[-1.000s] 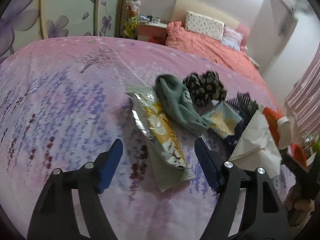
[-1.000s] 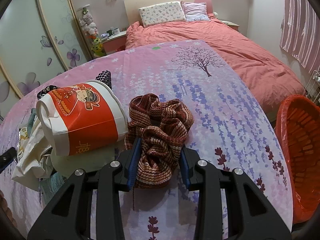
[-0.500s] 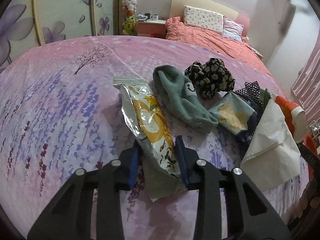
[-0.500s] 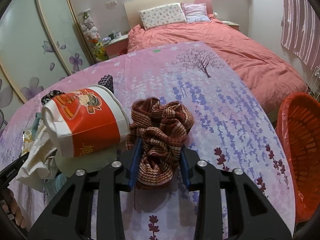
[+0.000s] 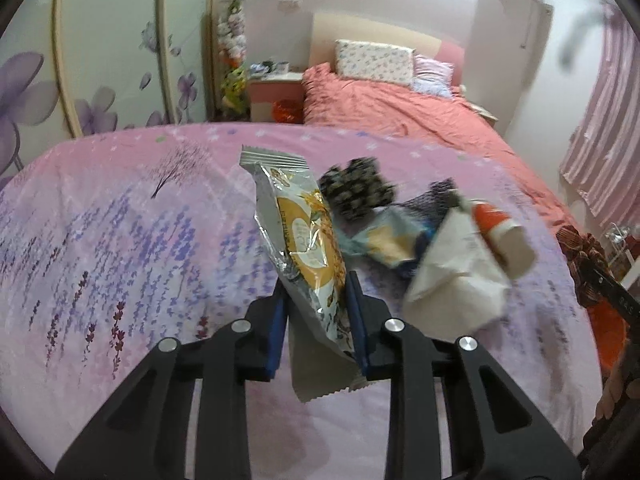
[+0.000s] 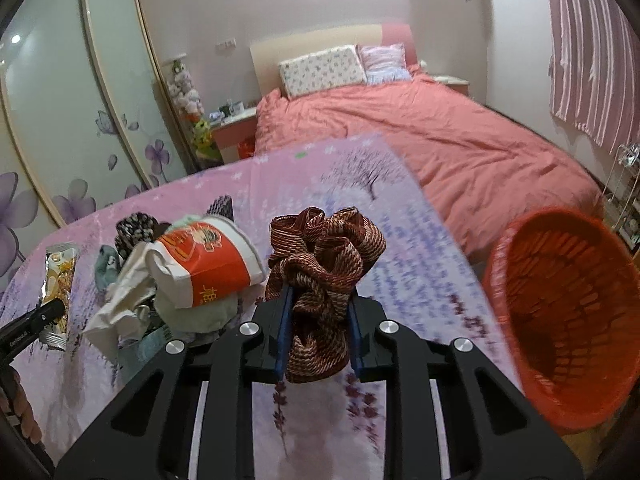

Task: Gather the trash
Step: 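Carry scrunchie and wrapper to the orange basket and open both tools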

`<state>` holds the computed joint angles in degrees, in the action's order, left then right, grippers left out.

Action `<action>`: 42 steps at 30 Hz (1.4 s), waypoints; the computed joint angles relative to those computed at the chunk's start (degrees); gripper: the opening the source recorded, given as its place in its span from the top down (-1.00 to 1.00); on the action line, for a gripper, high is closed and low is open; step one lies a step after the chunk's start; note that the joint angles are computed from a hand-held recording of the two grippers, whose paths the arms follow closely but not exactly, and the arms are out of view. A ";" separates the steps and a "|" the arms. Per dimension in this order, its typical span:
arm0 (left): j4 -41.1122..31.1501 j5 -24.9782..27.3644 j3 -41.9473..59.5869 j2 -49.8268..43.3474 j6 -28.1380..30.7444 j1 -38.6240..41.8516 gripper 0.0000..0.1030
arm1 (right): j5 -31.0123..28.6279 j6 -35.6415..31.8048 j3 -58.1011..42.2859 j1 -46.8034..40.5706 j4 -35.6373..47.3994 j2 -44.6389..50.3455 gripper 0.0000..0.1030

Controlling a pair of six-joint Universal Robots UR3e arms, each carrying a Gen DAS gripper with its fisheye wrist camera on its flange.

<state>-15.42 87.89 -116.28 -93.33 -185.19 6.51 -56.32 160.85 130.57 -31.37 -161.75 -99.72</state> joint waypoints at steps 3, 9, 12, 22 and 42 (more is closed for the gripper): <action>-1.37 0.38 1.11 1.95 -0.14 -2.93 0.46 | 2.94 -2.06 2.07 -3.92 2.43 -5.64 0.54; -3.76 1.69 5.01 3.18 -0.70 -10.08 0.46 | 8.53 -7.92 4.94 -12.16 9.87 -16.29 0.54; -4.87 2.83 8.69 1.76 -1.89 -14.91 0.46 | 12.43 -12.45 5.65 -18.11 17.17 -21.30 0.54; -6.66 4.76 24.76 -9.57 -4.57 -29.34 0.46 | 21.12 -24.13 6.76 -34.81 33.19 -31.00 0.54; -24.01 0.61 80.92 -49.88 -2.81 -43.28 0.46 | 19.75 -15.77 7.27 -40.71 5.86 -7.63 0.53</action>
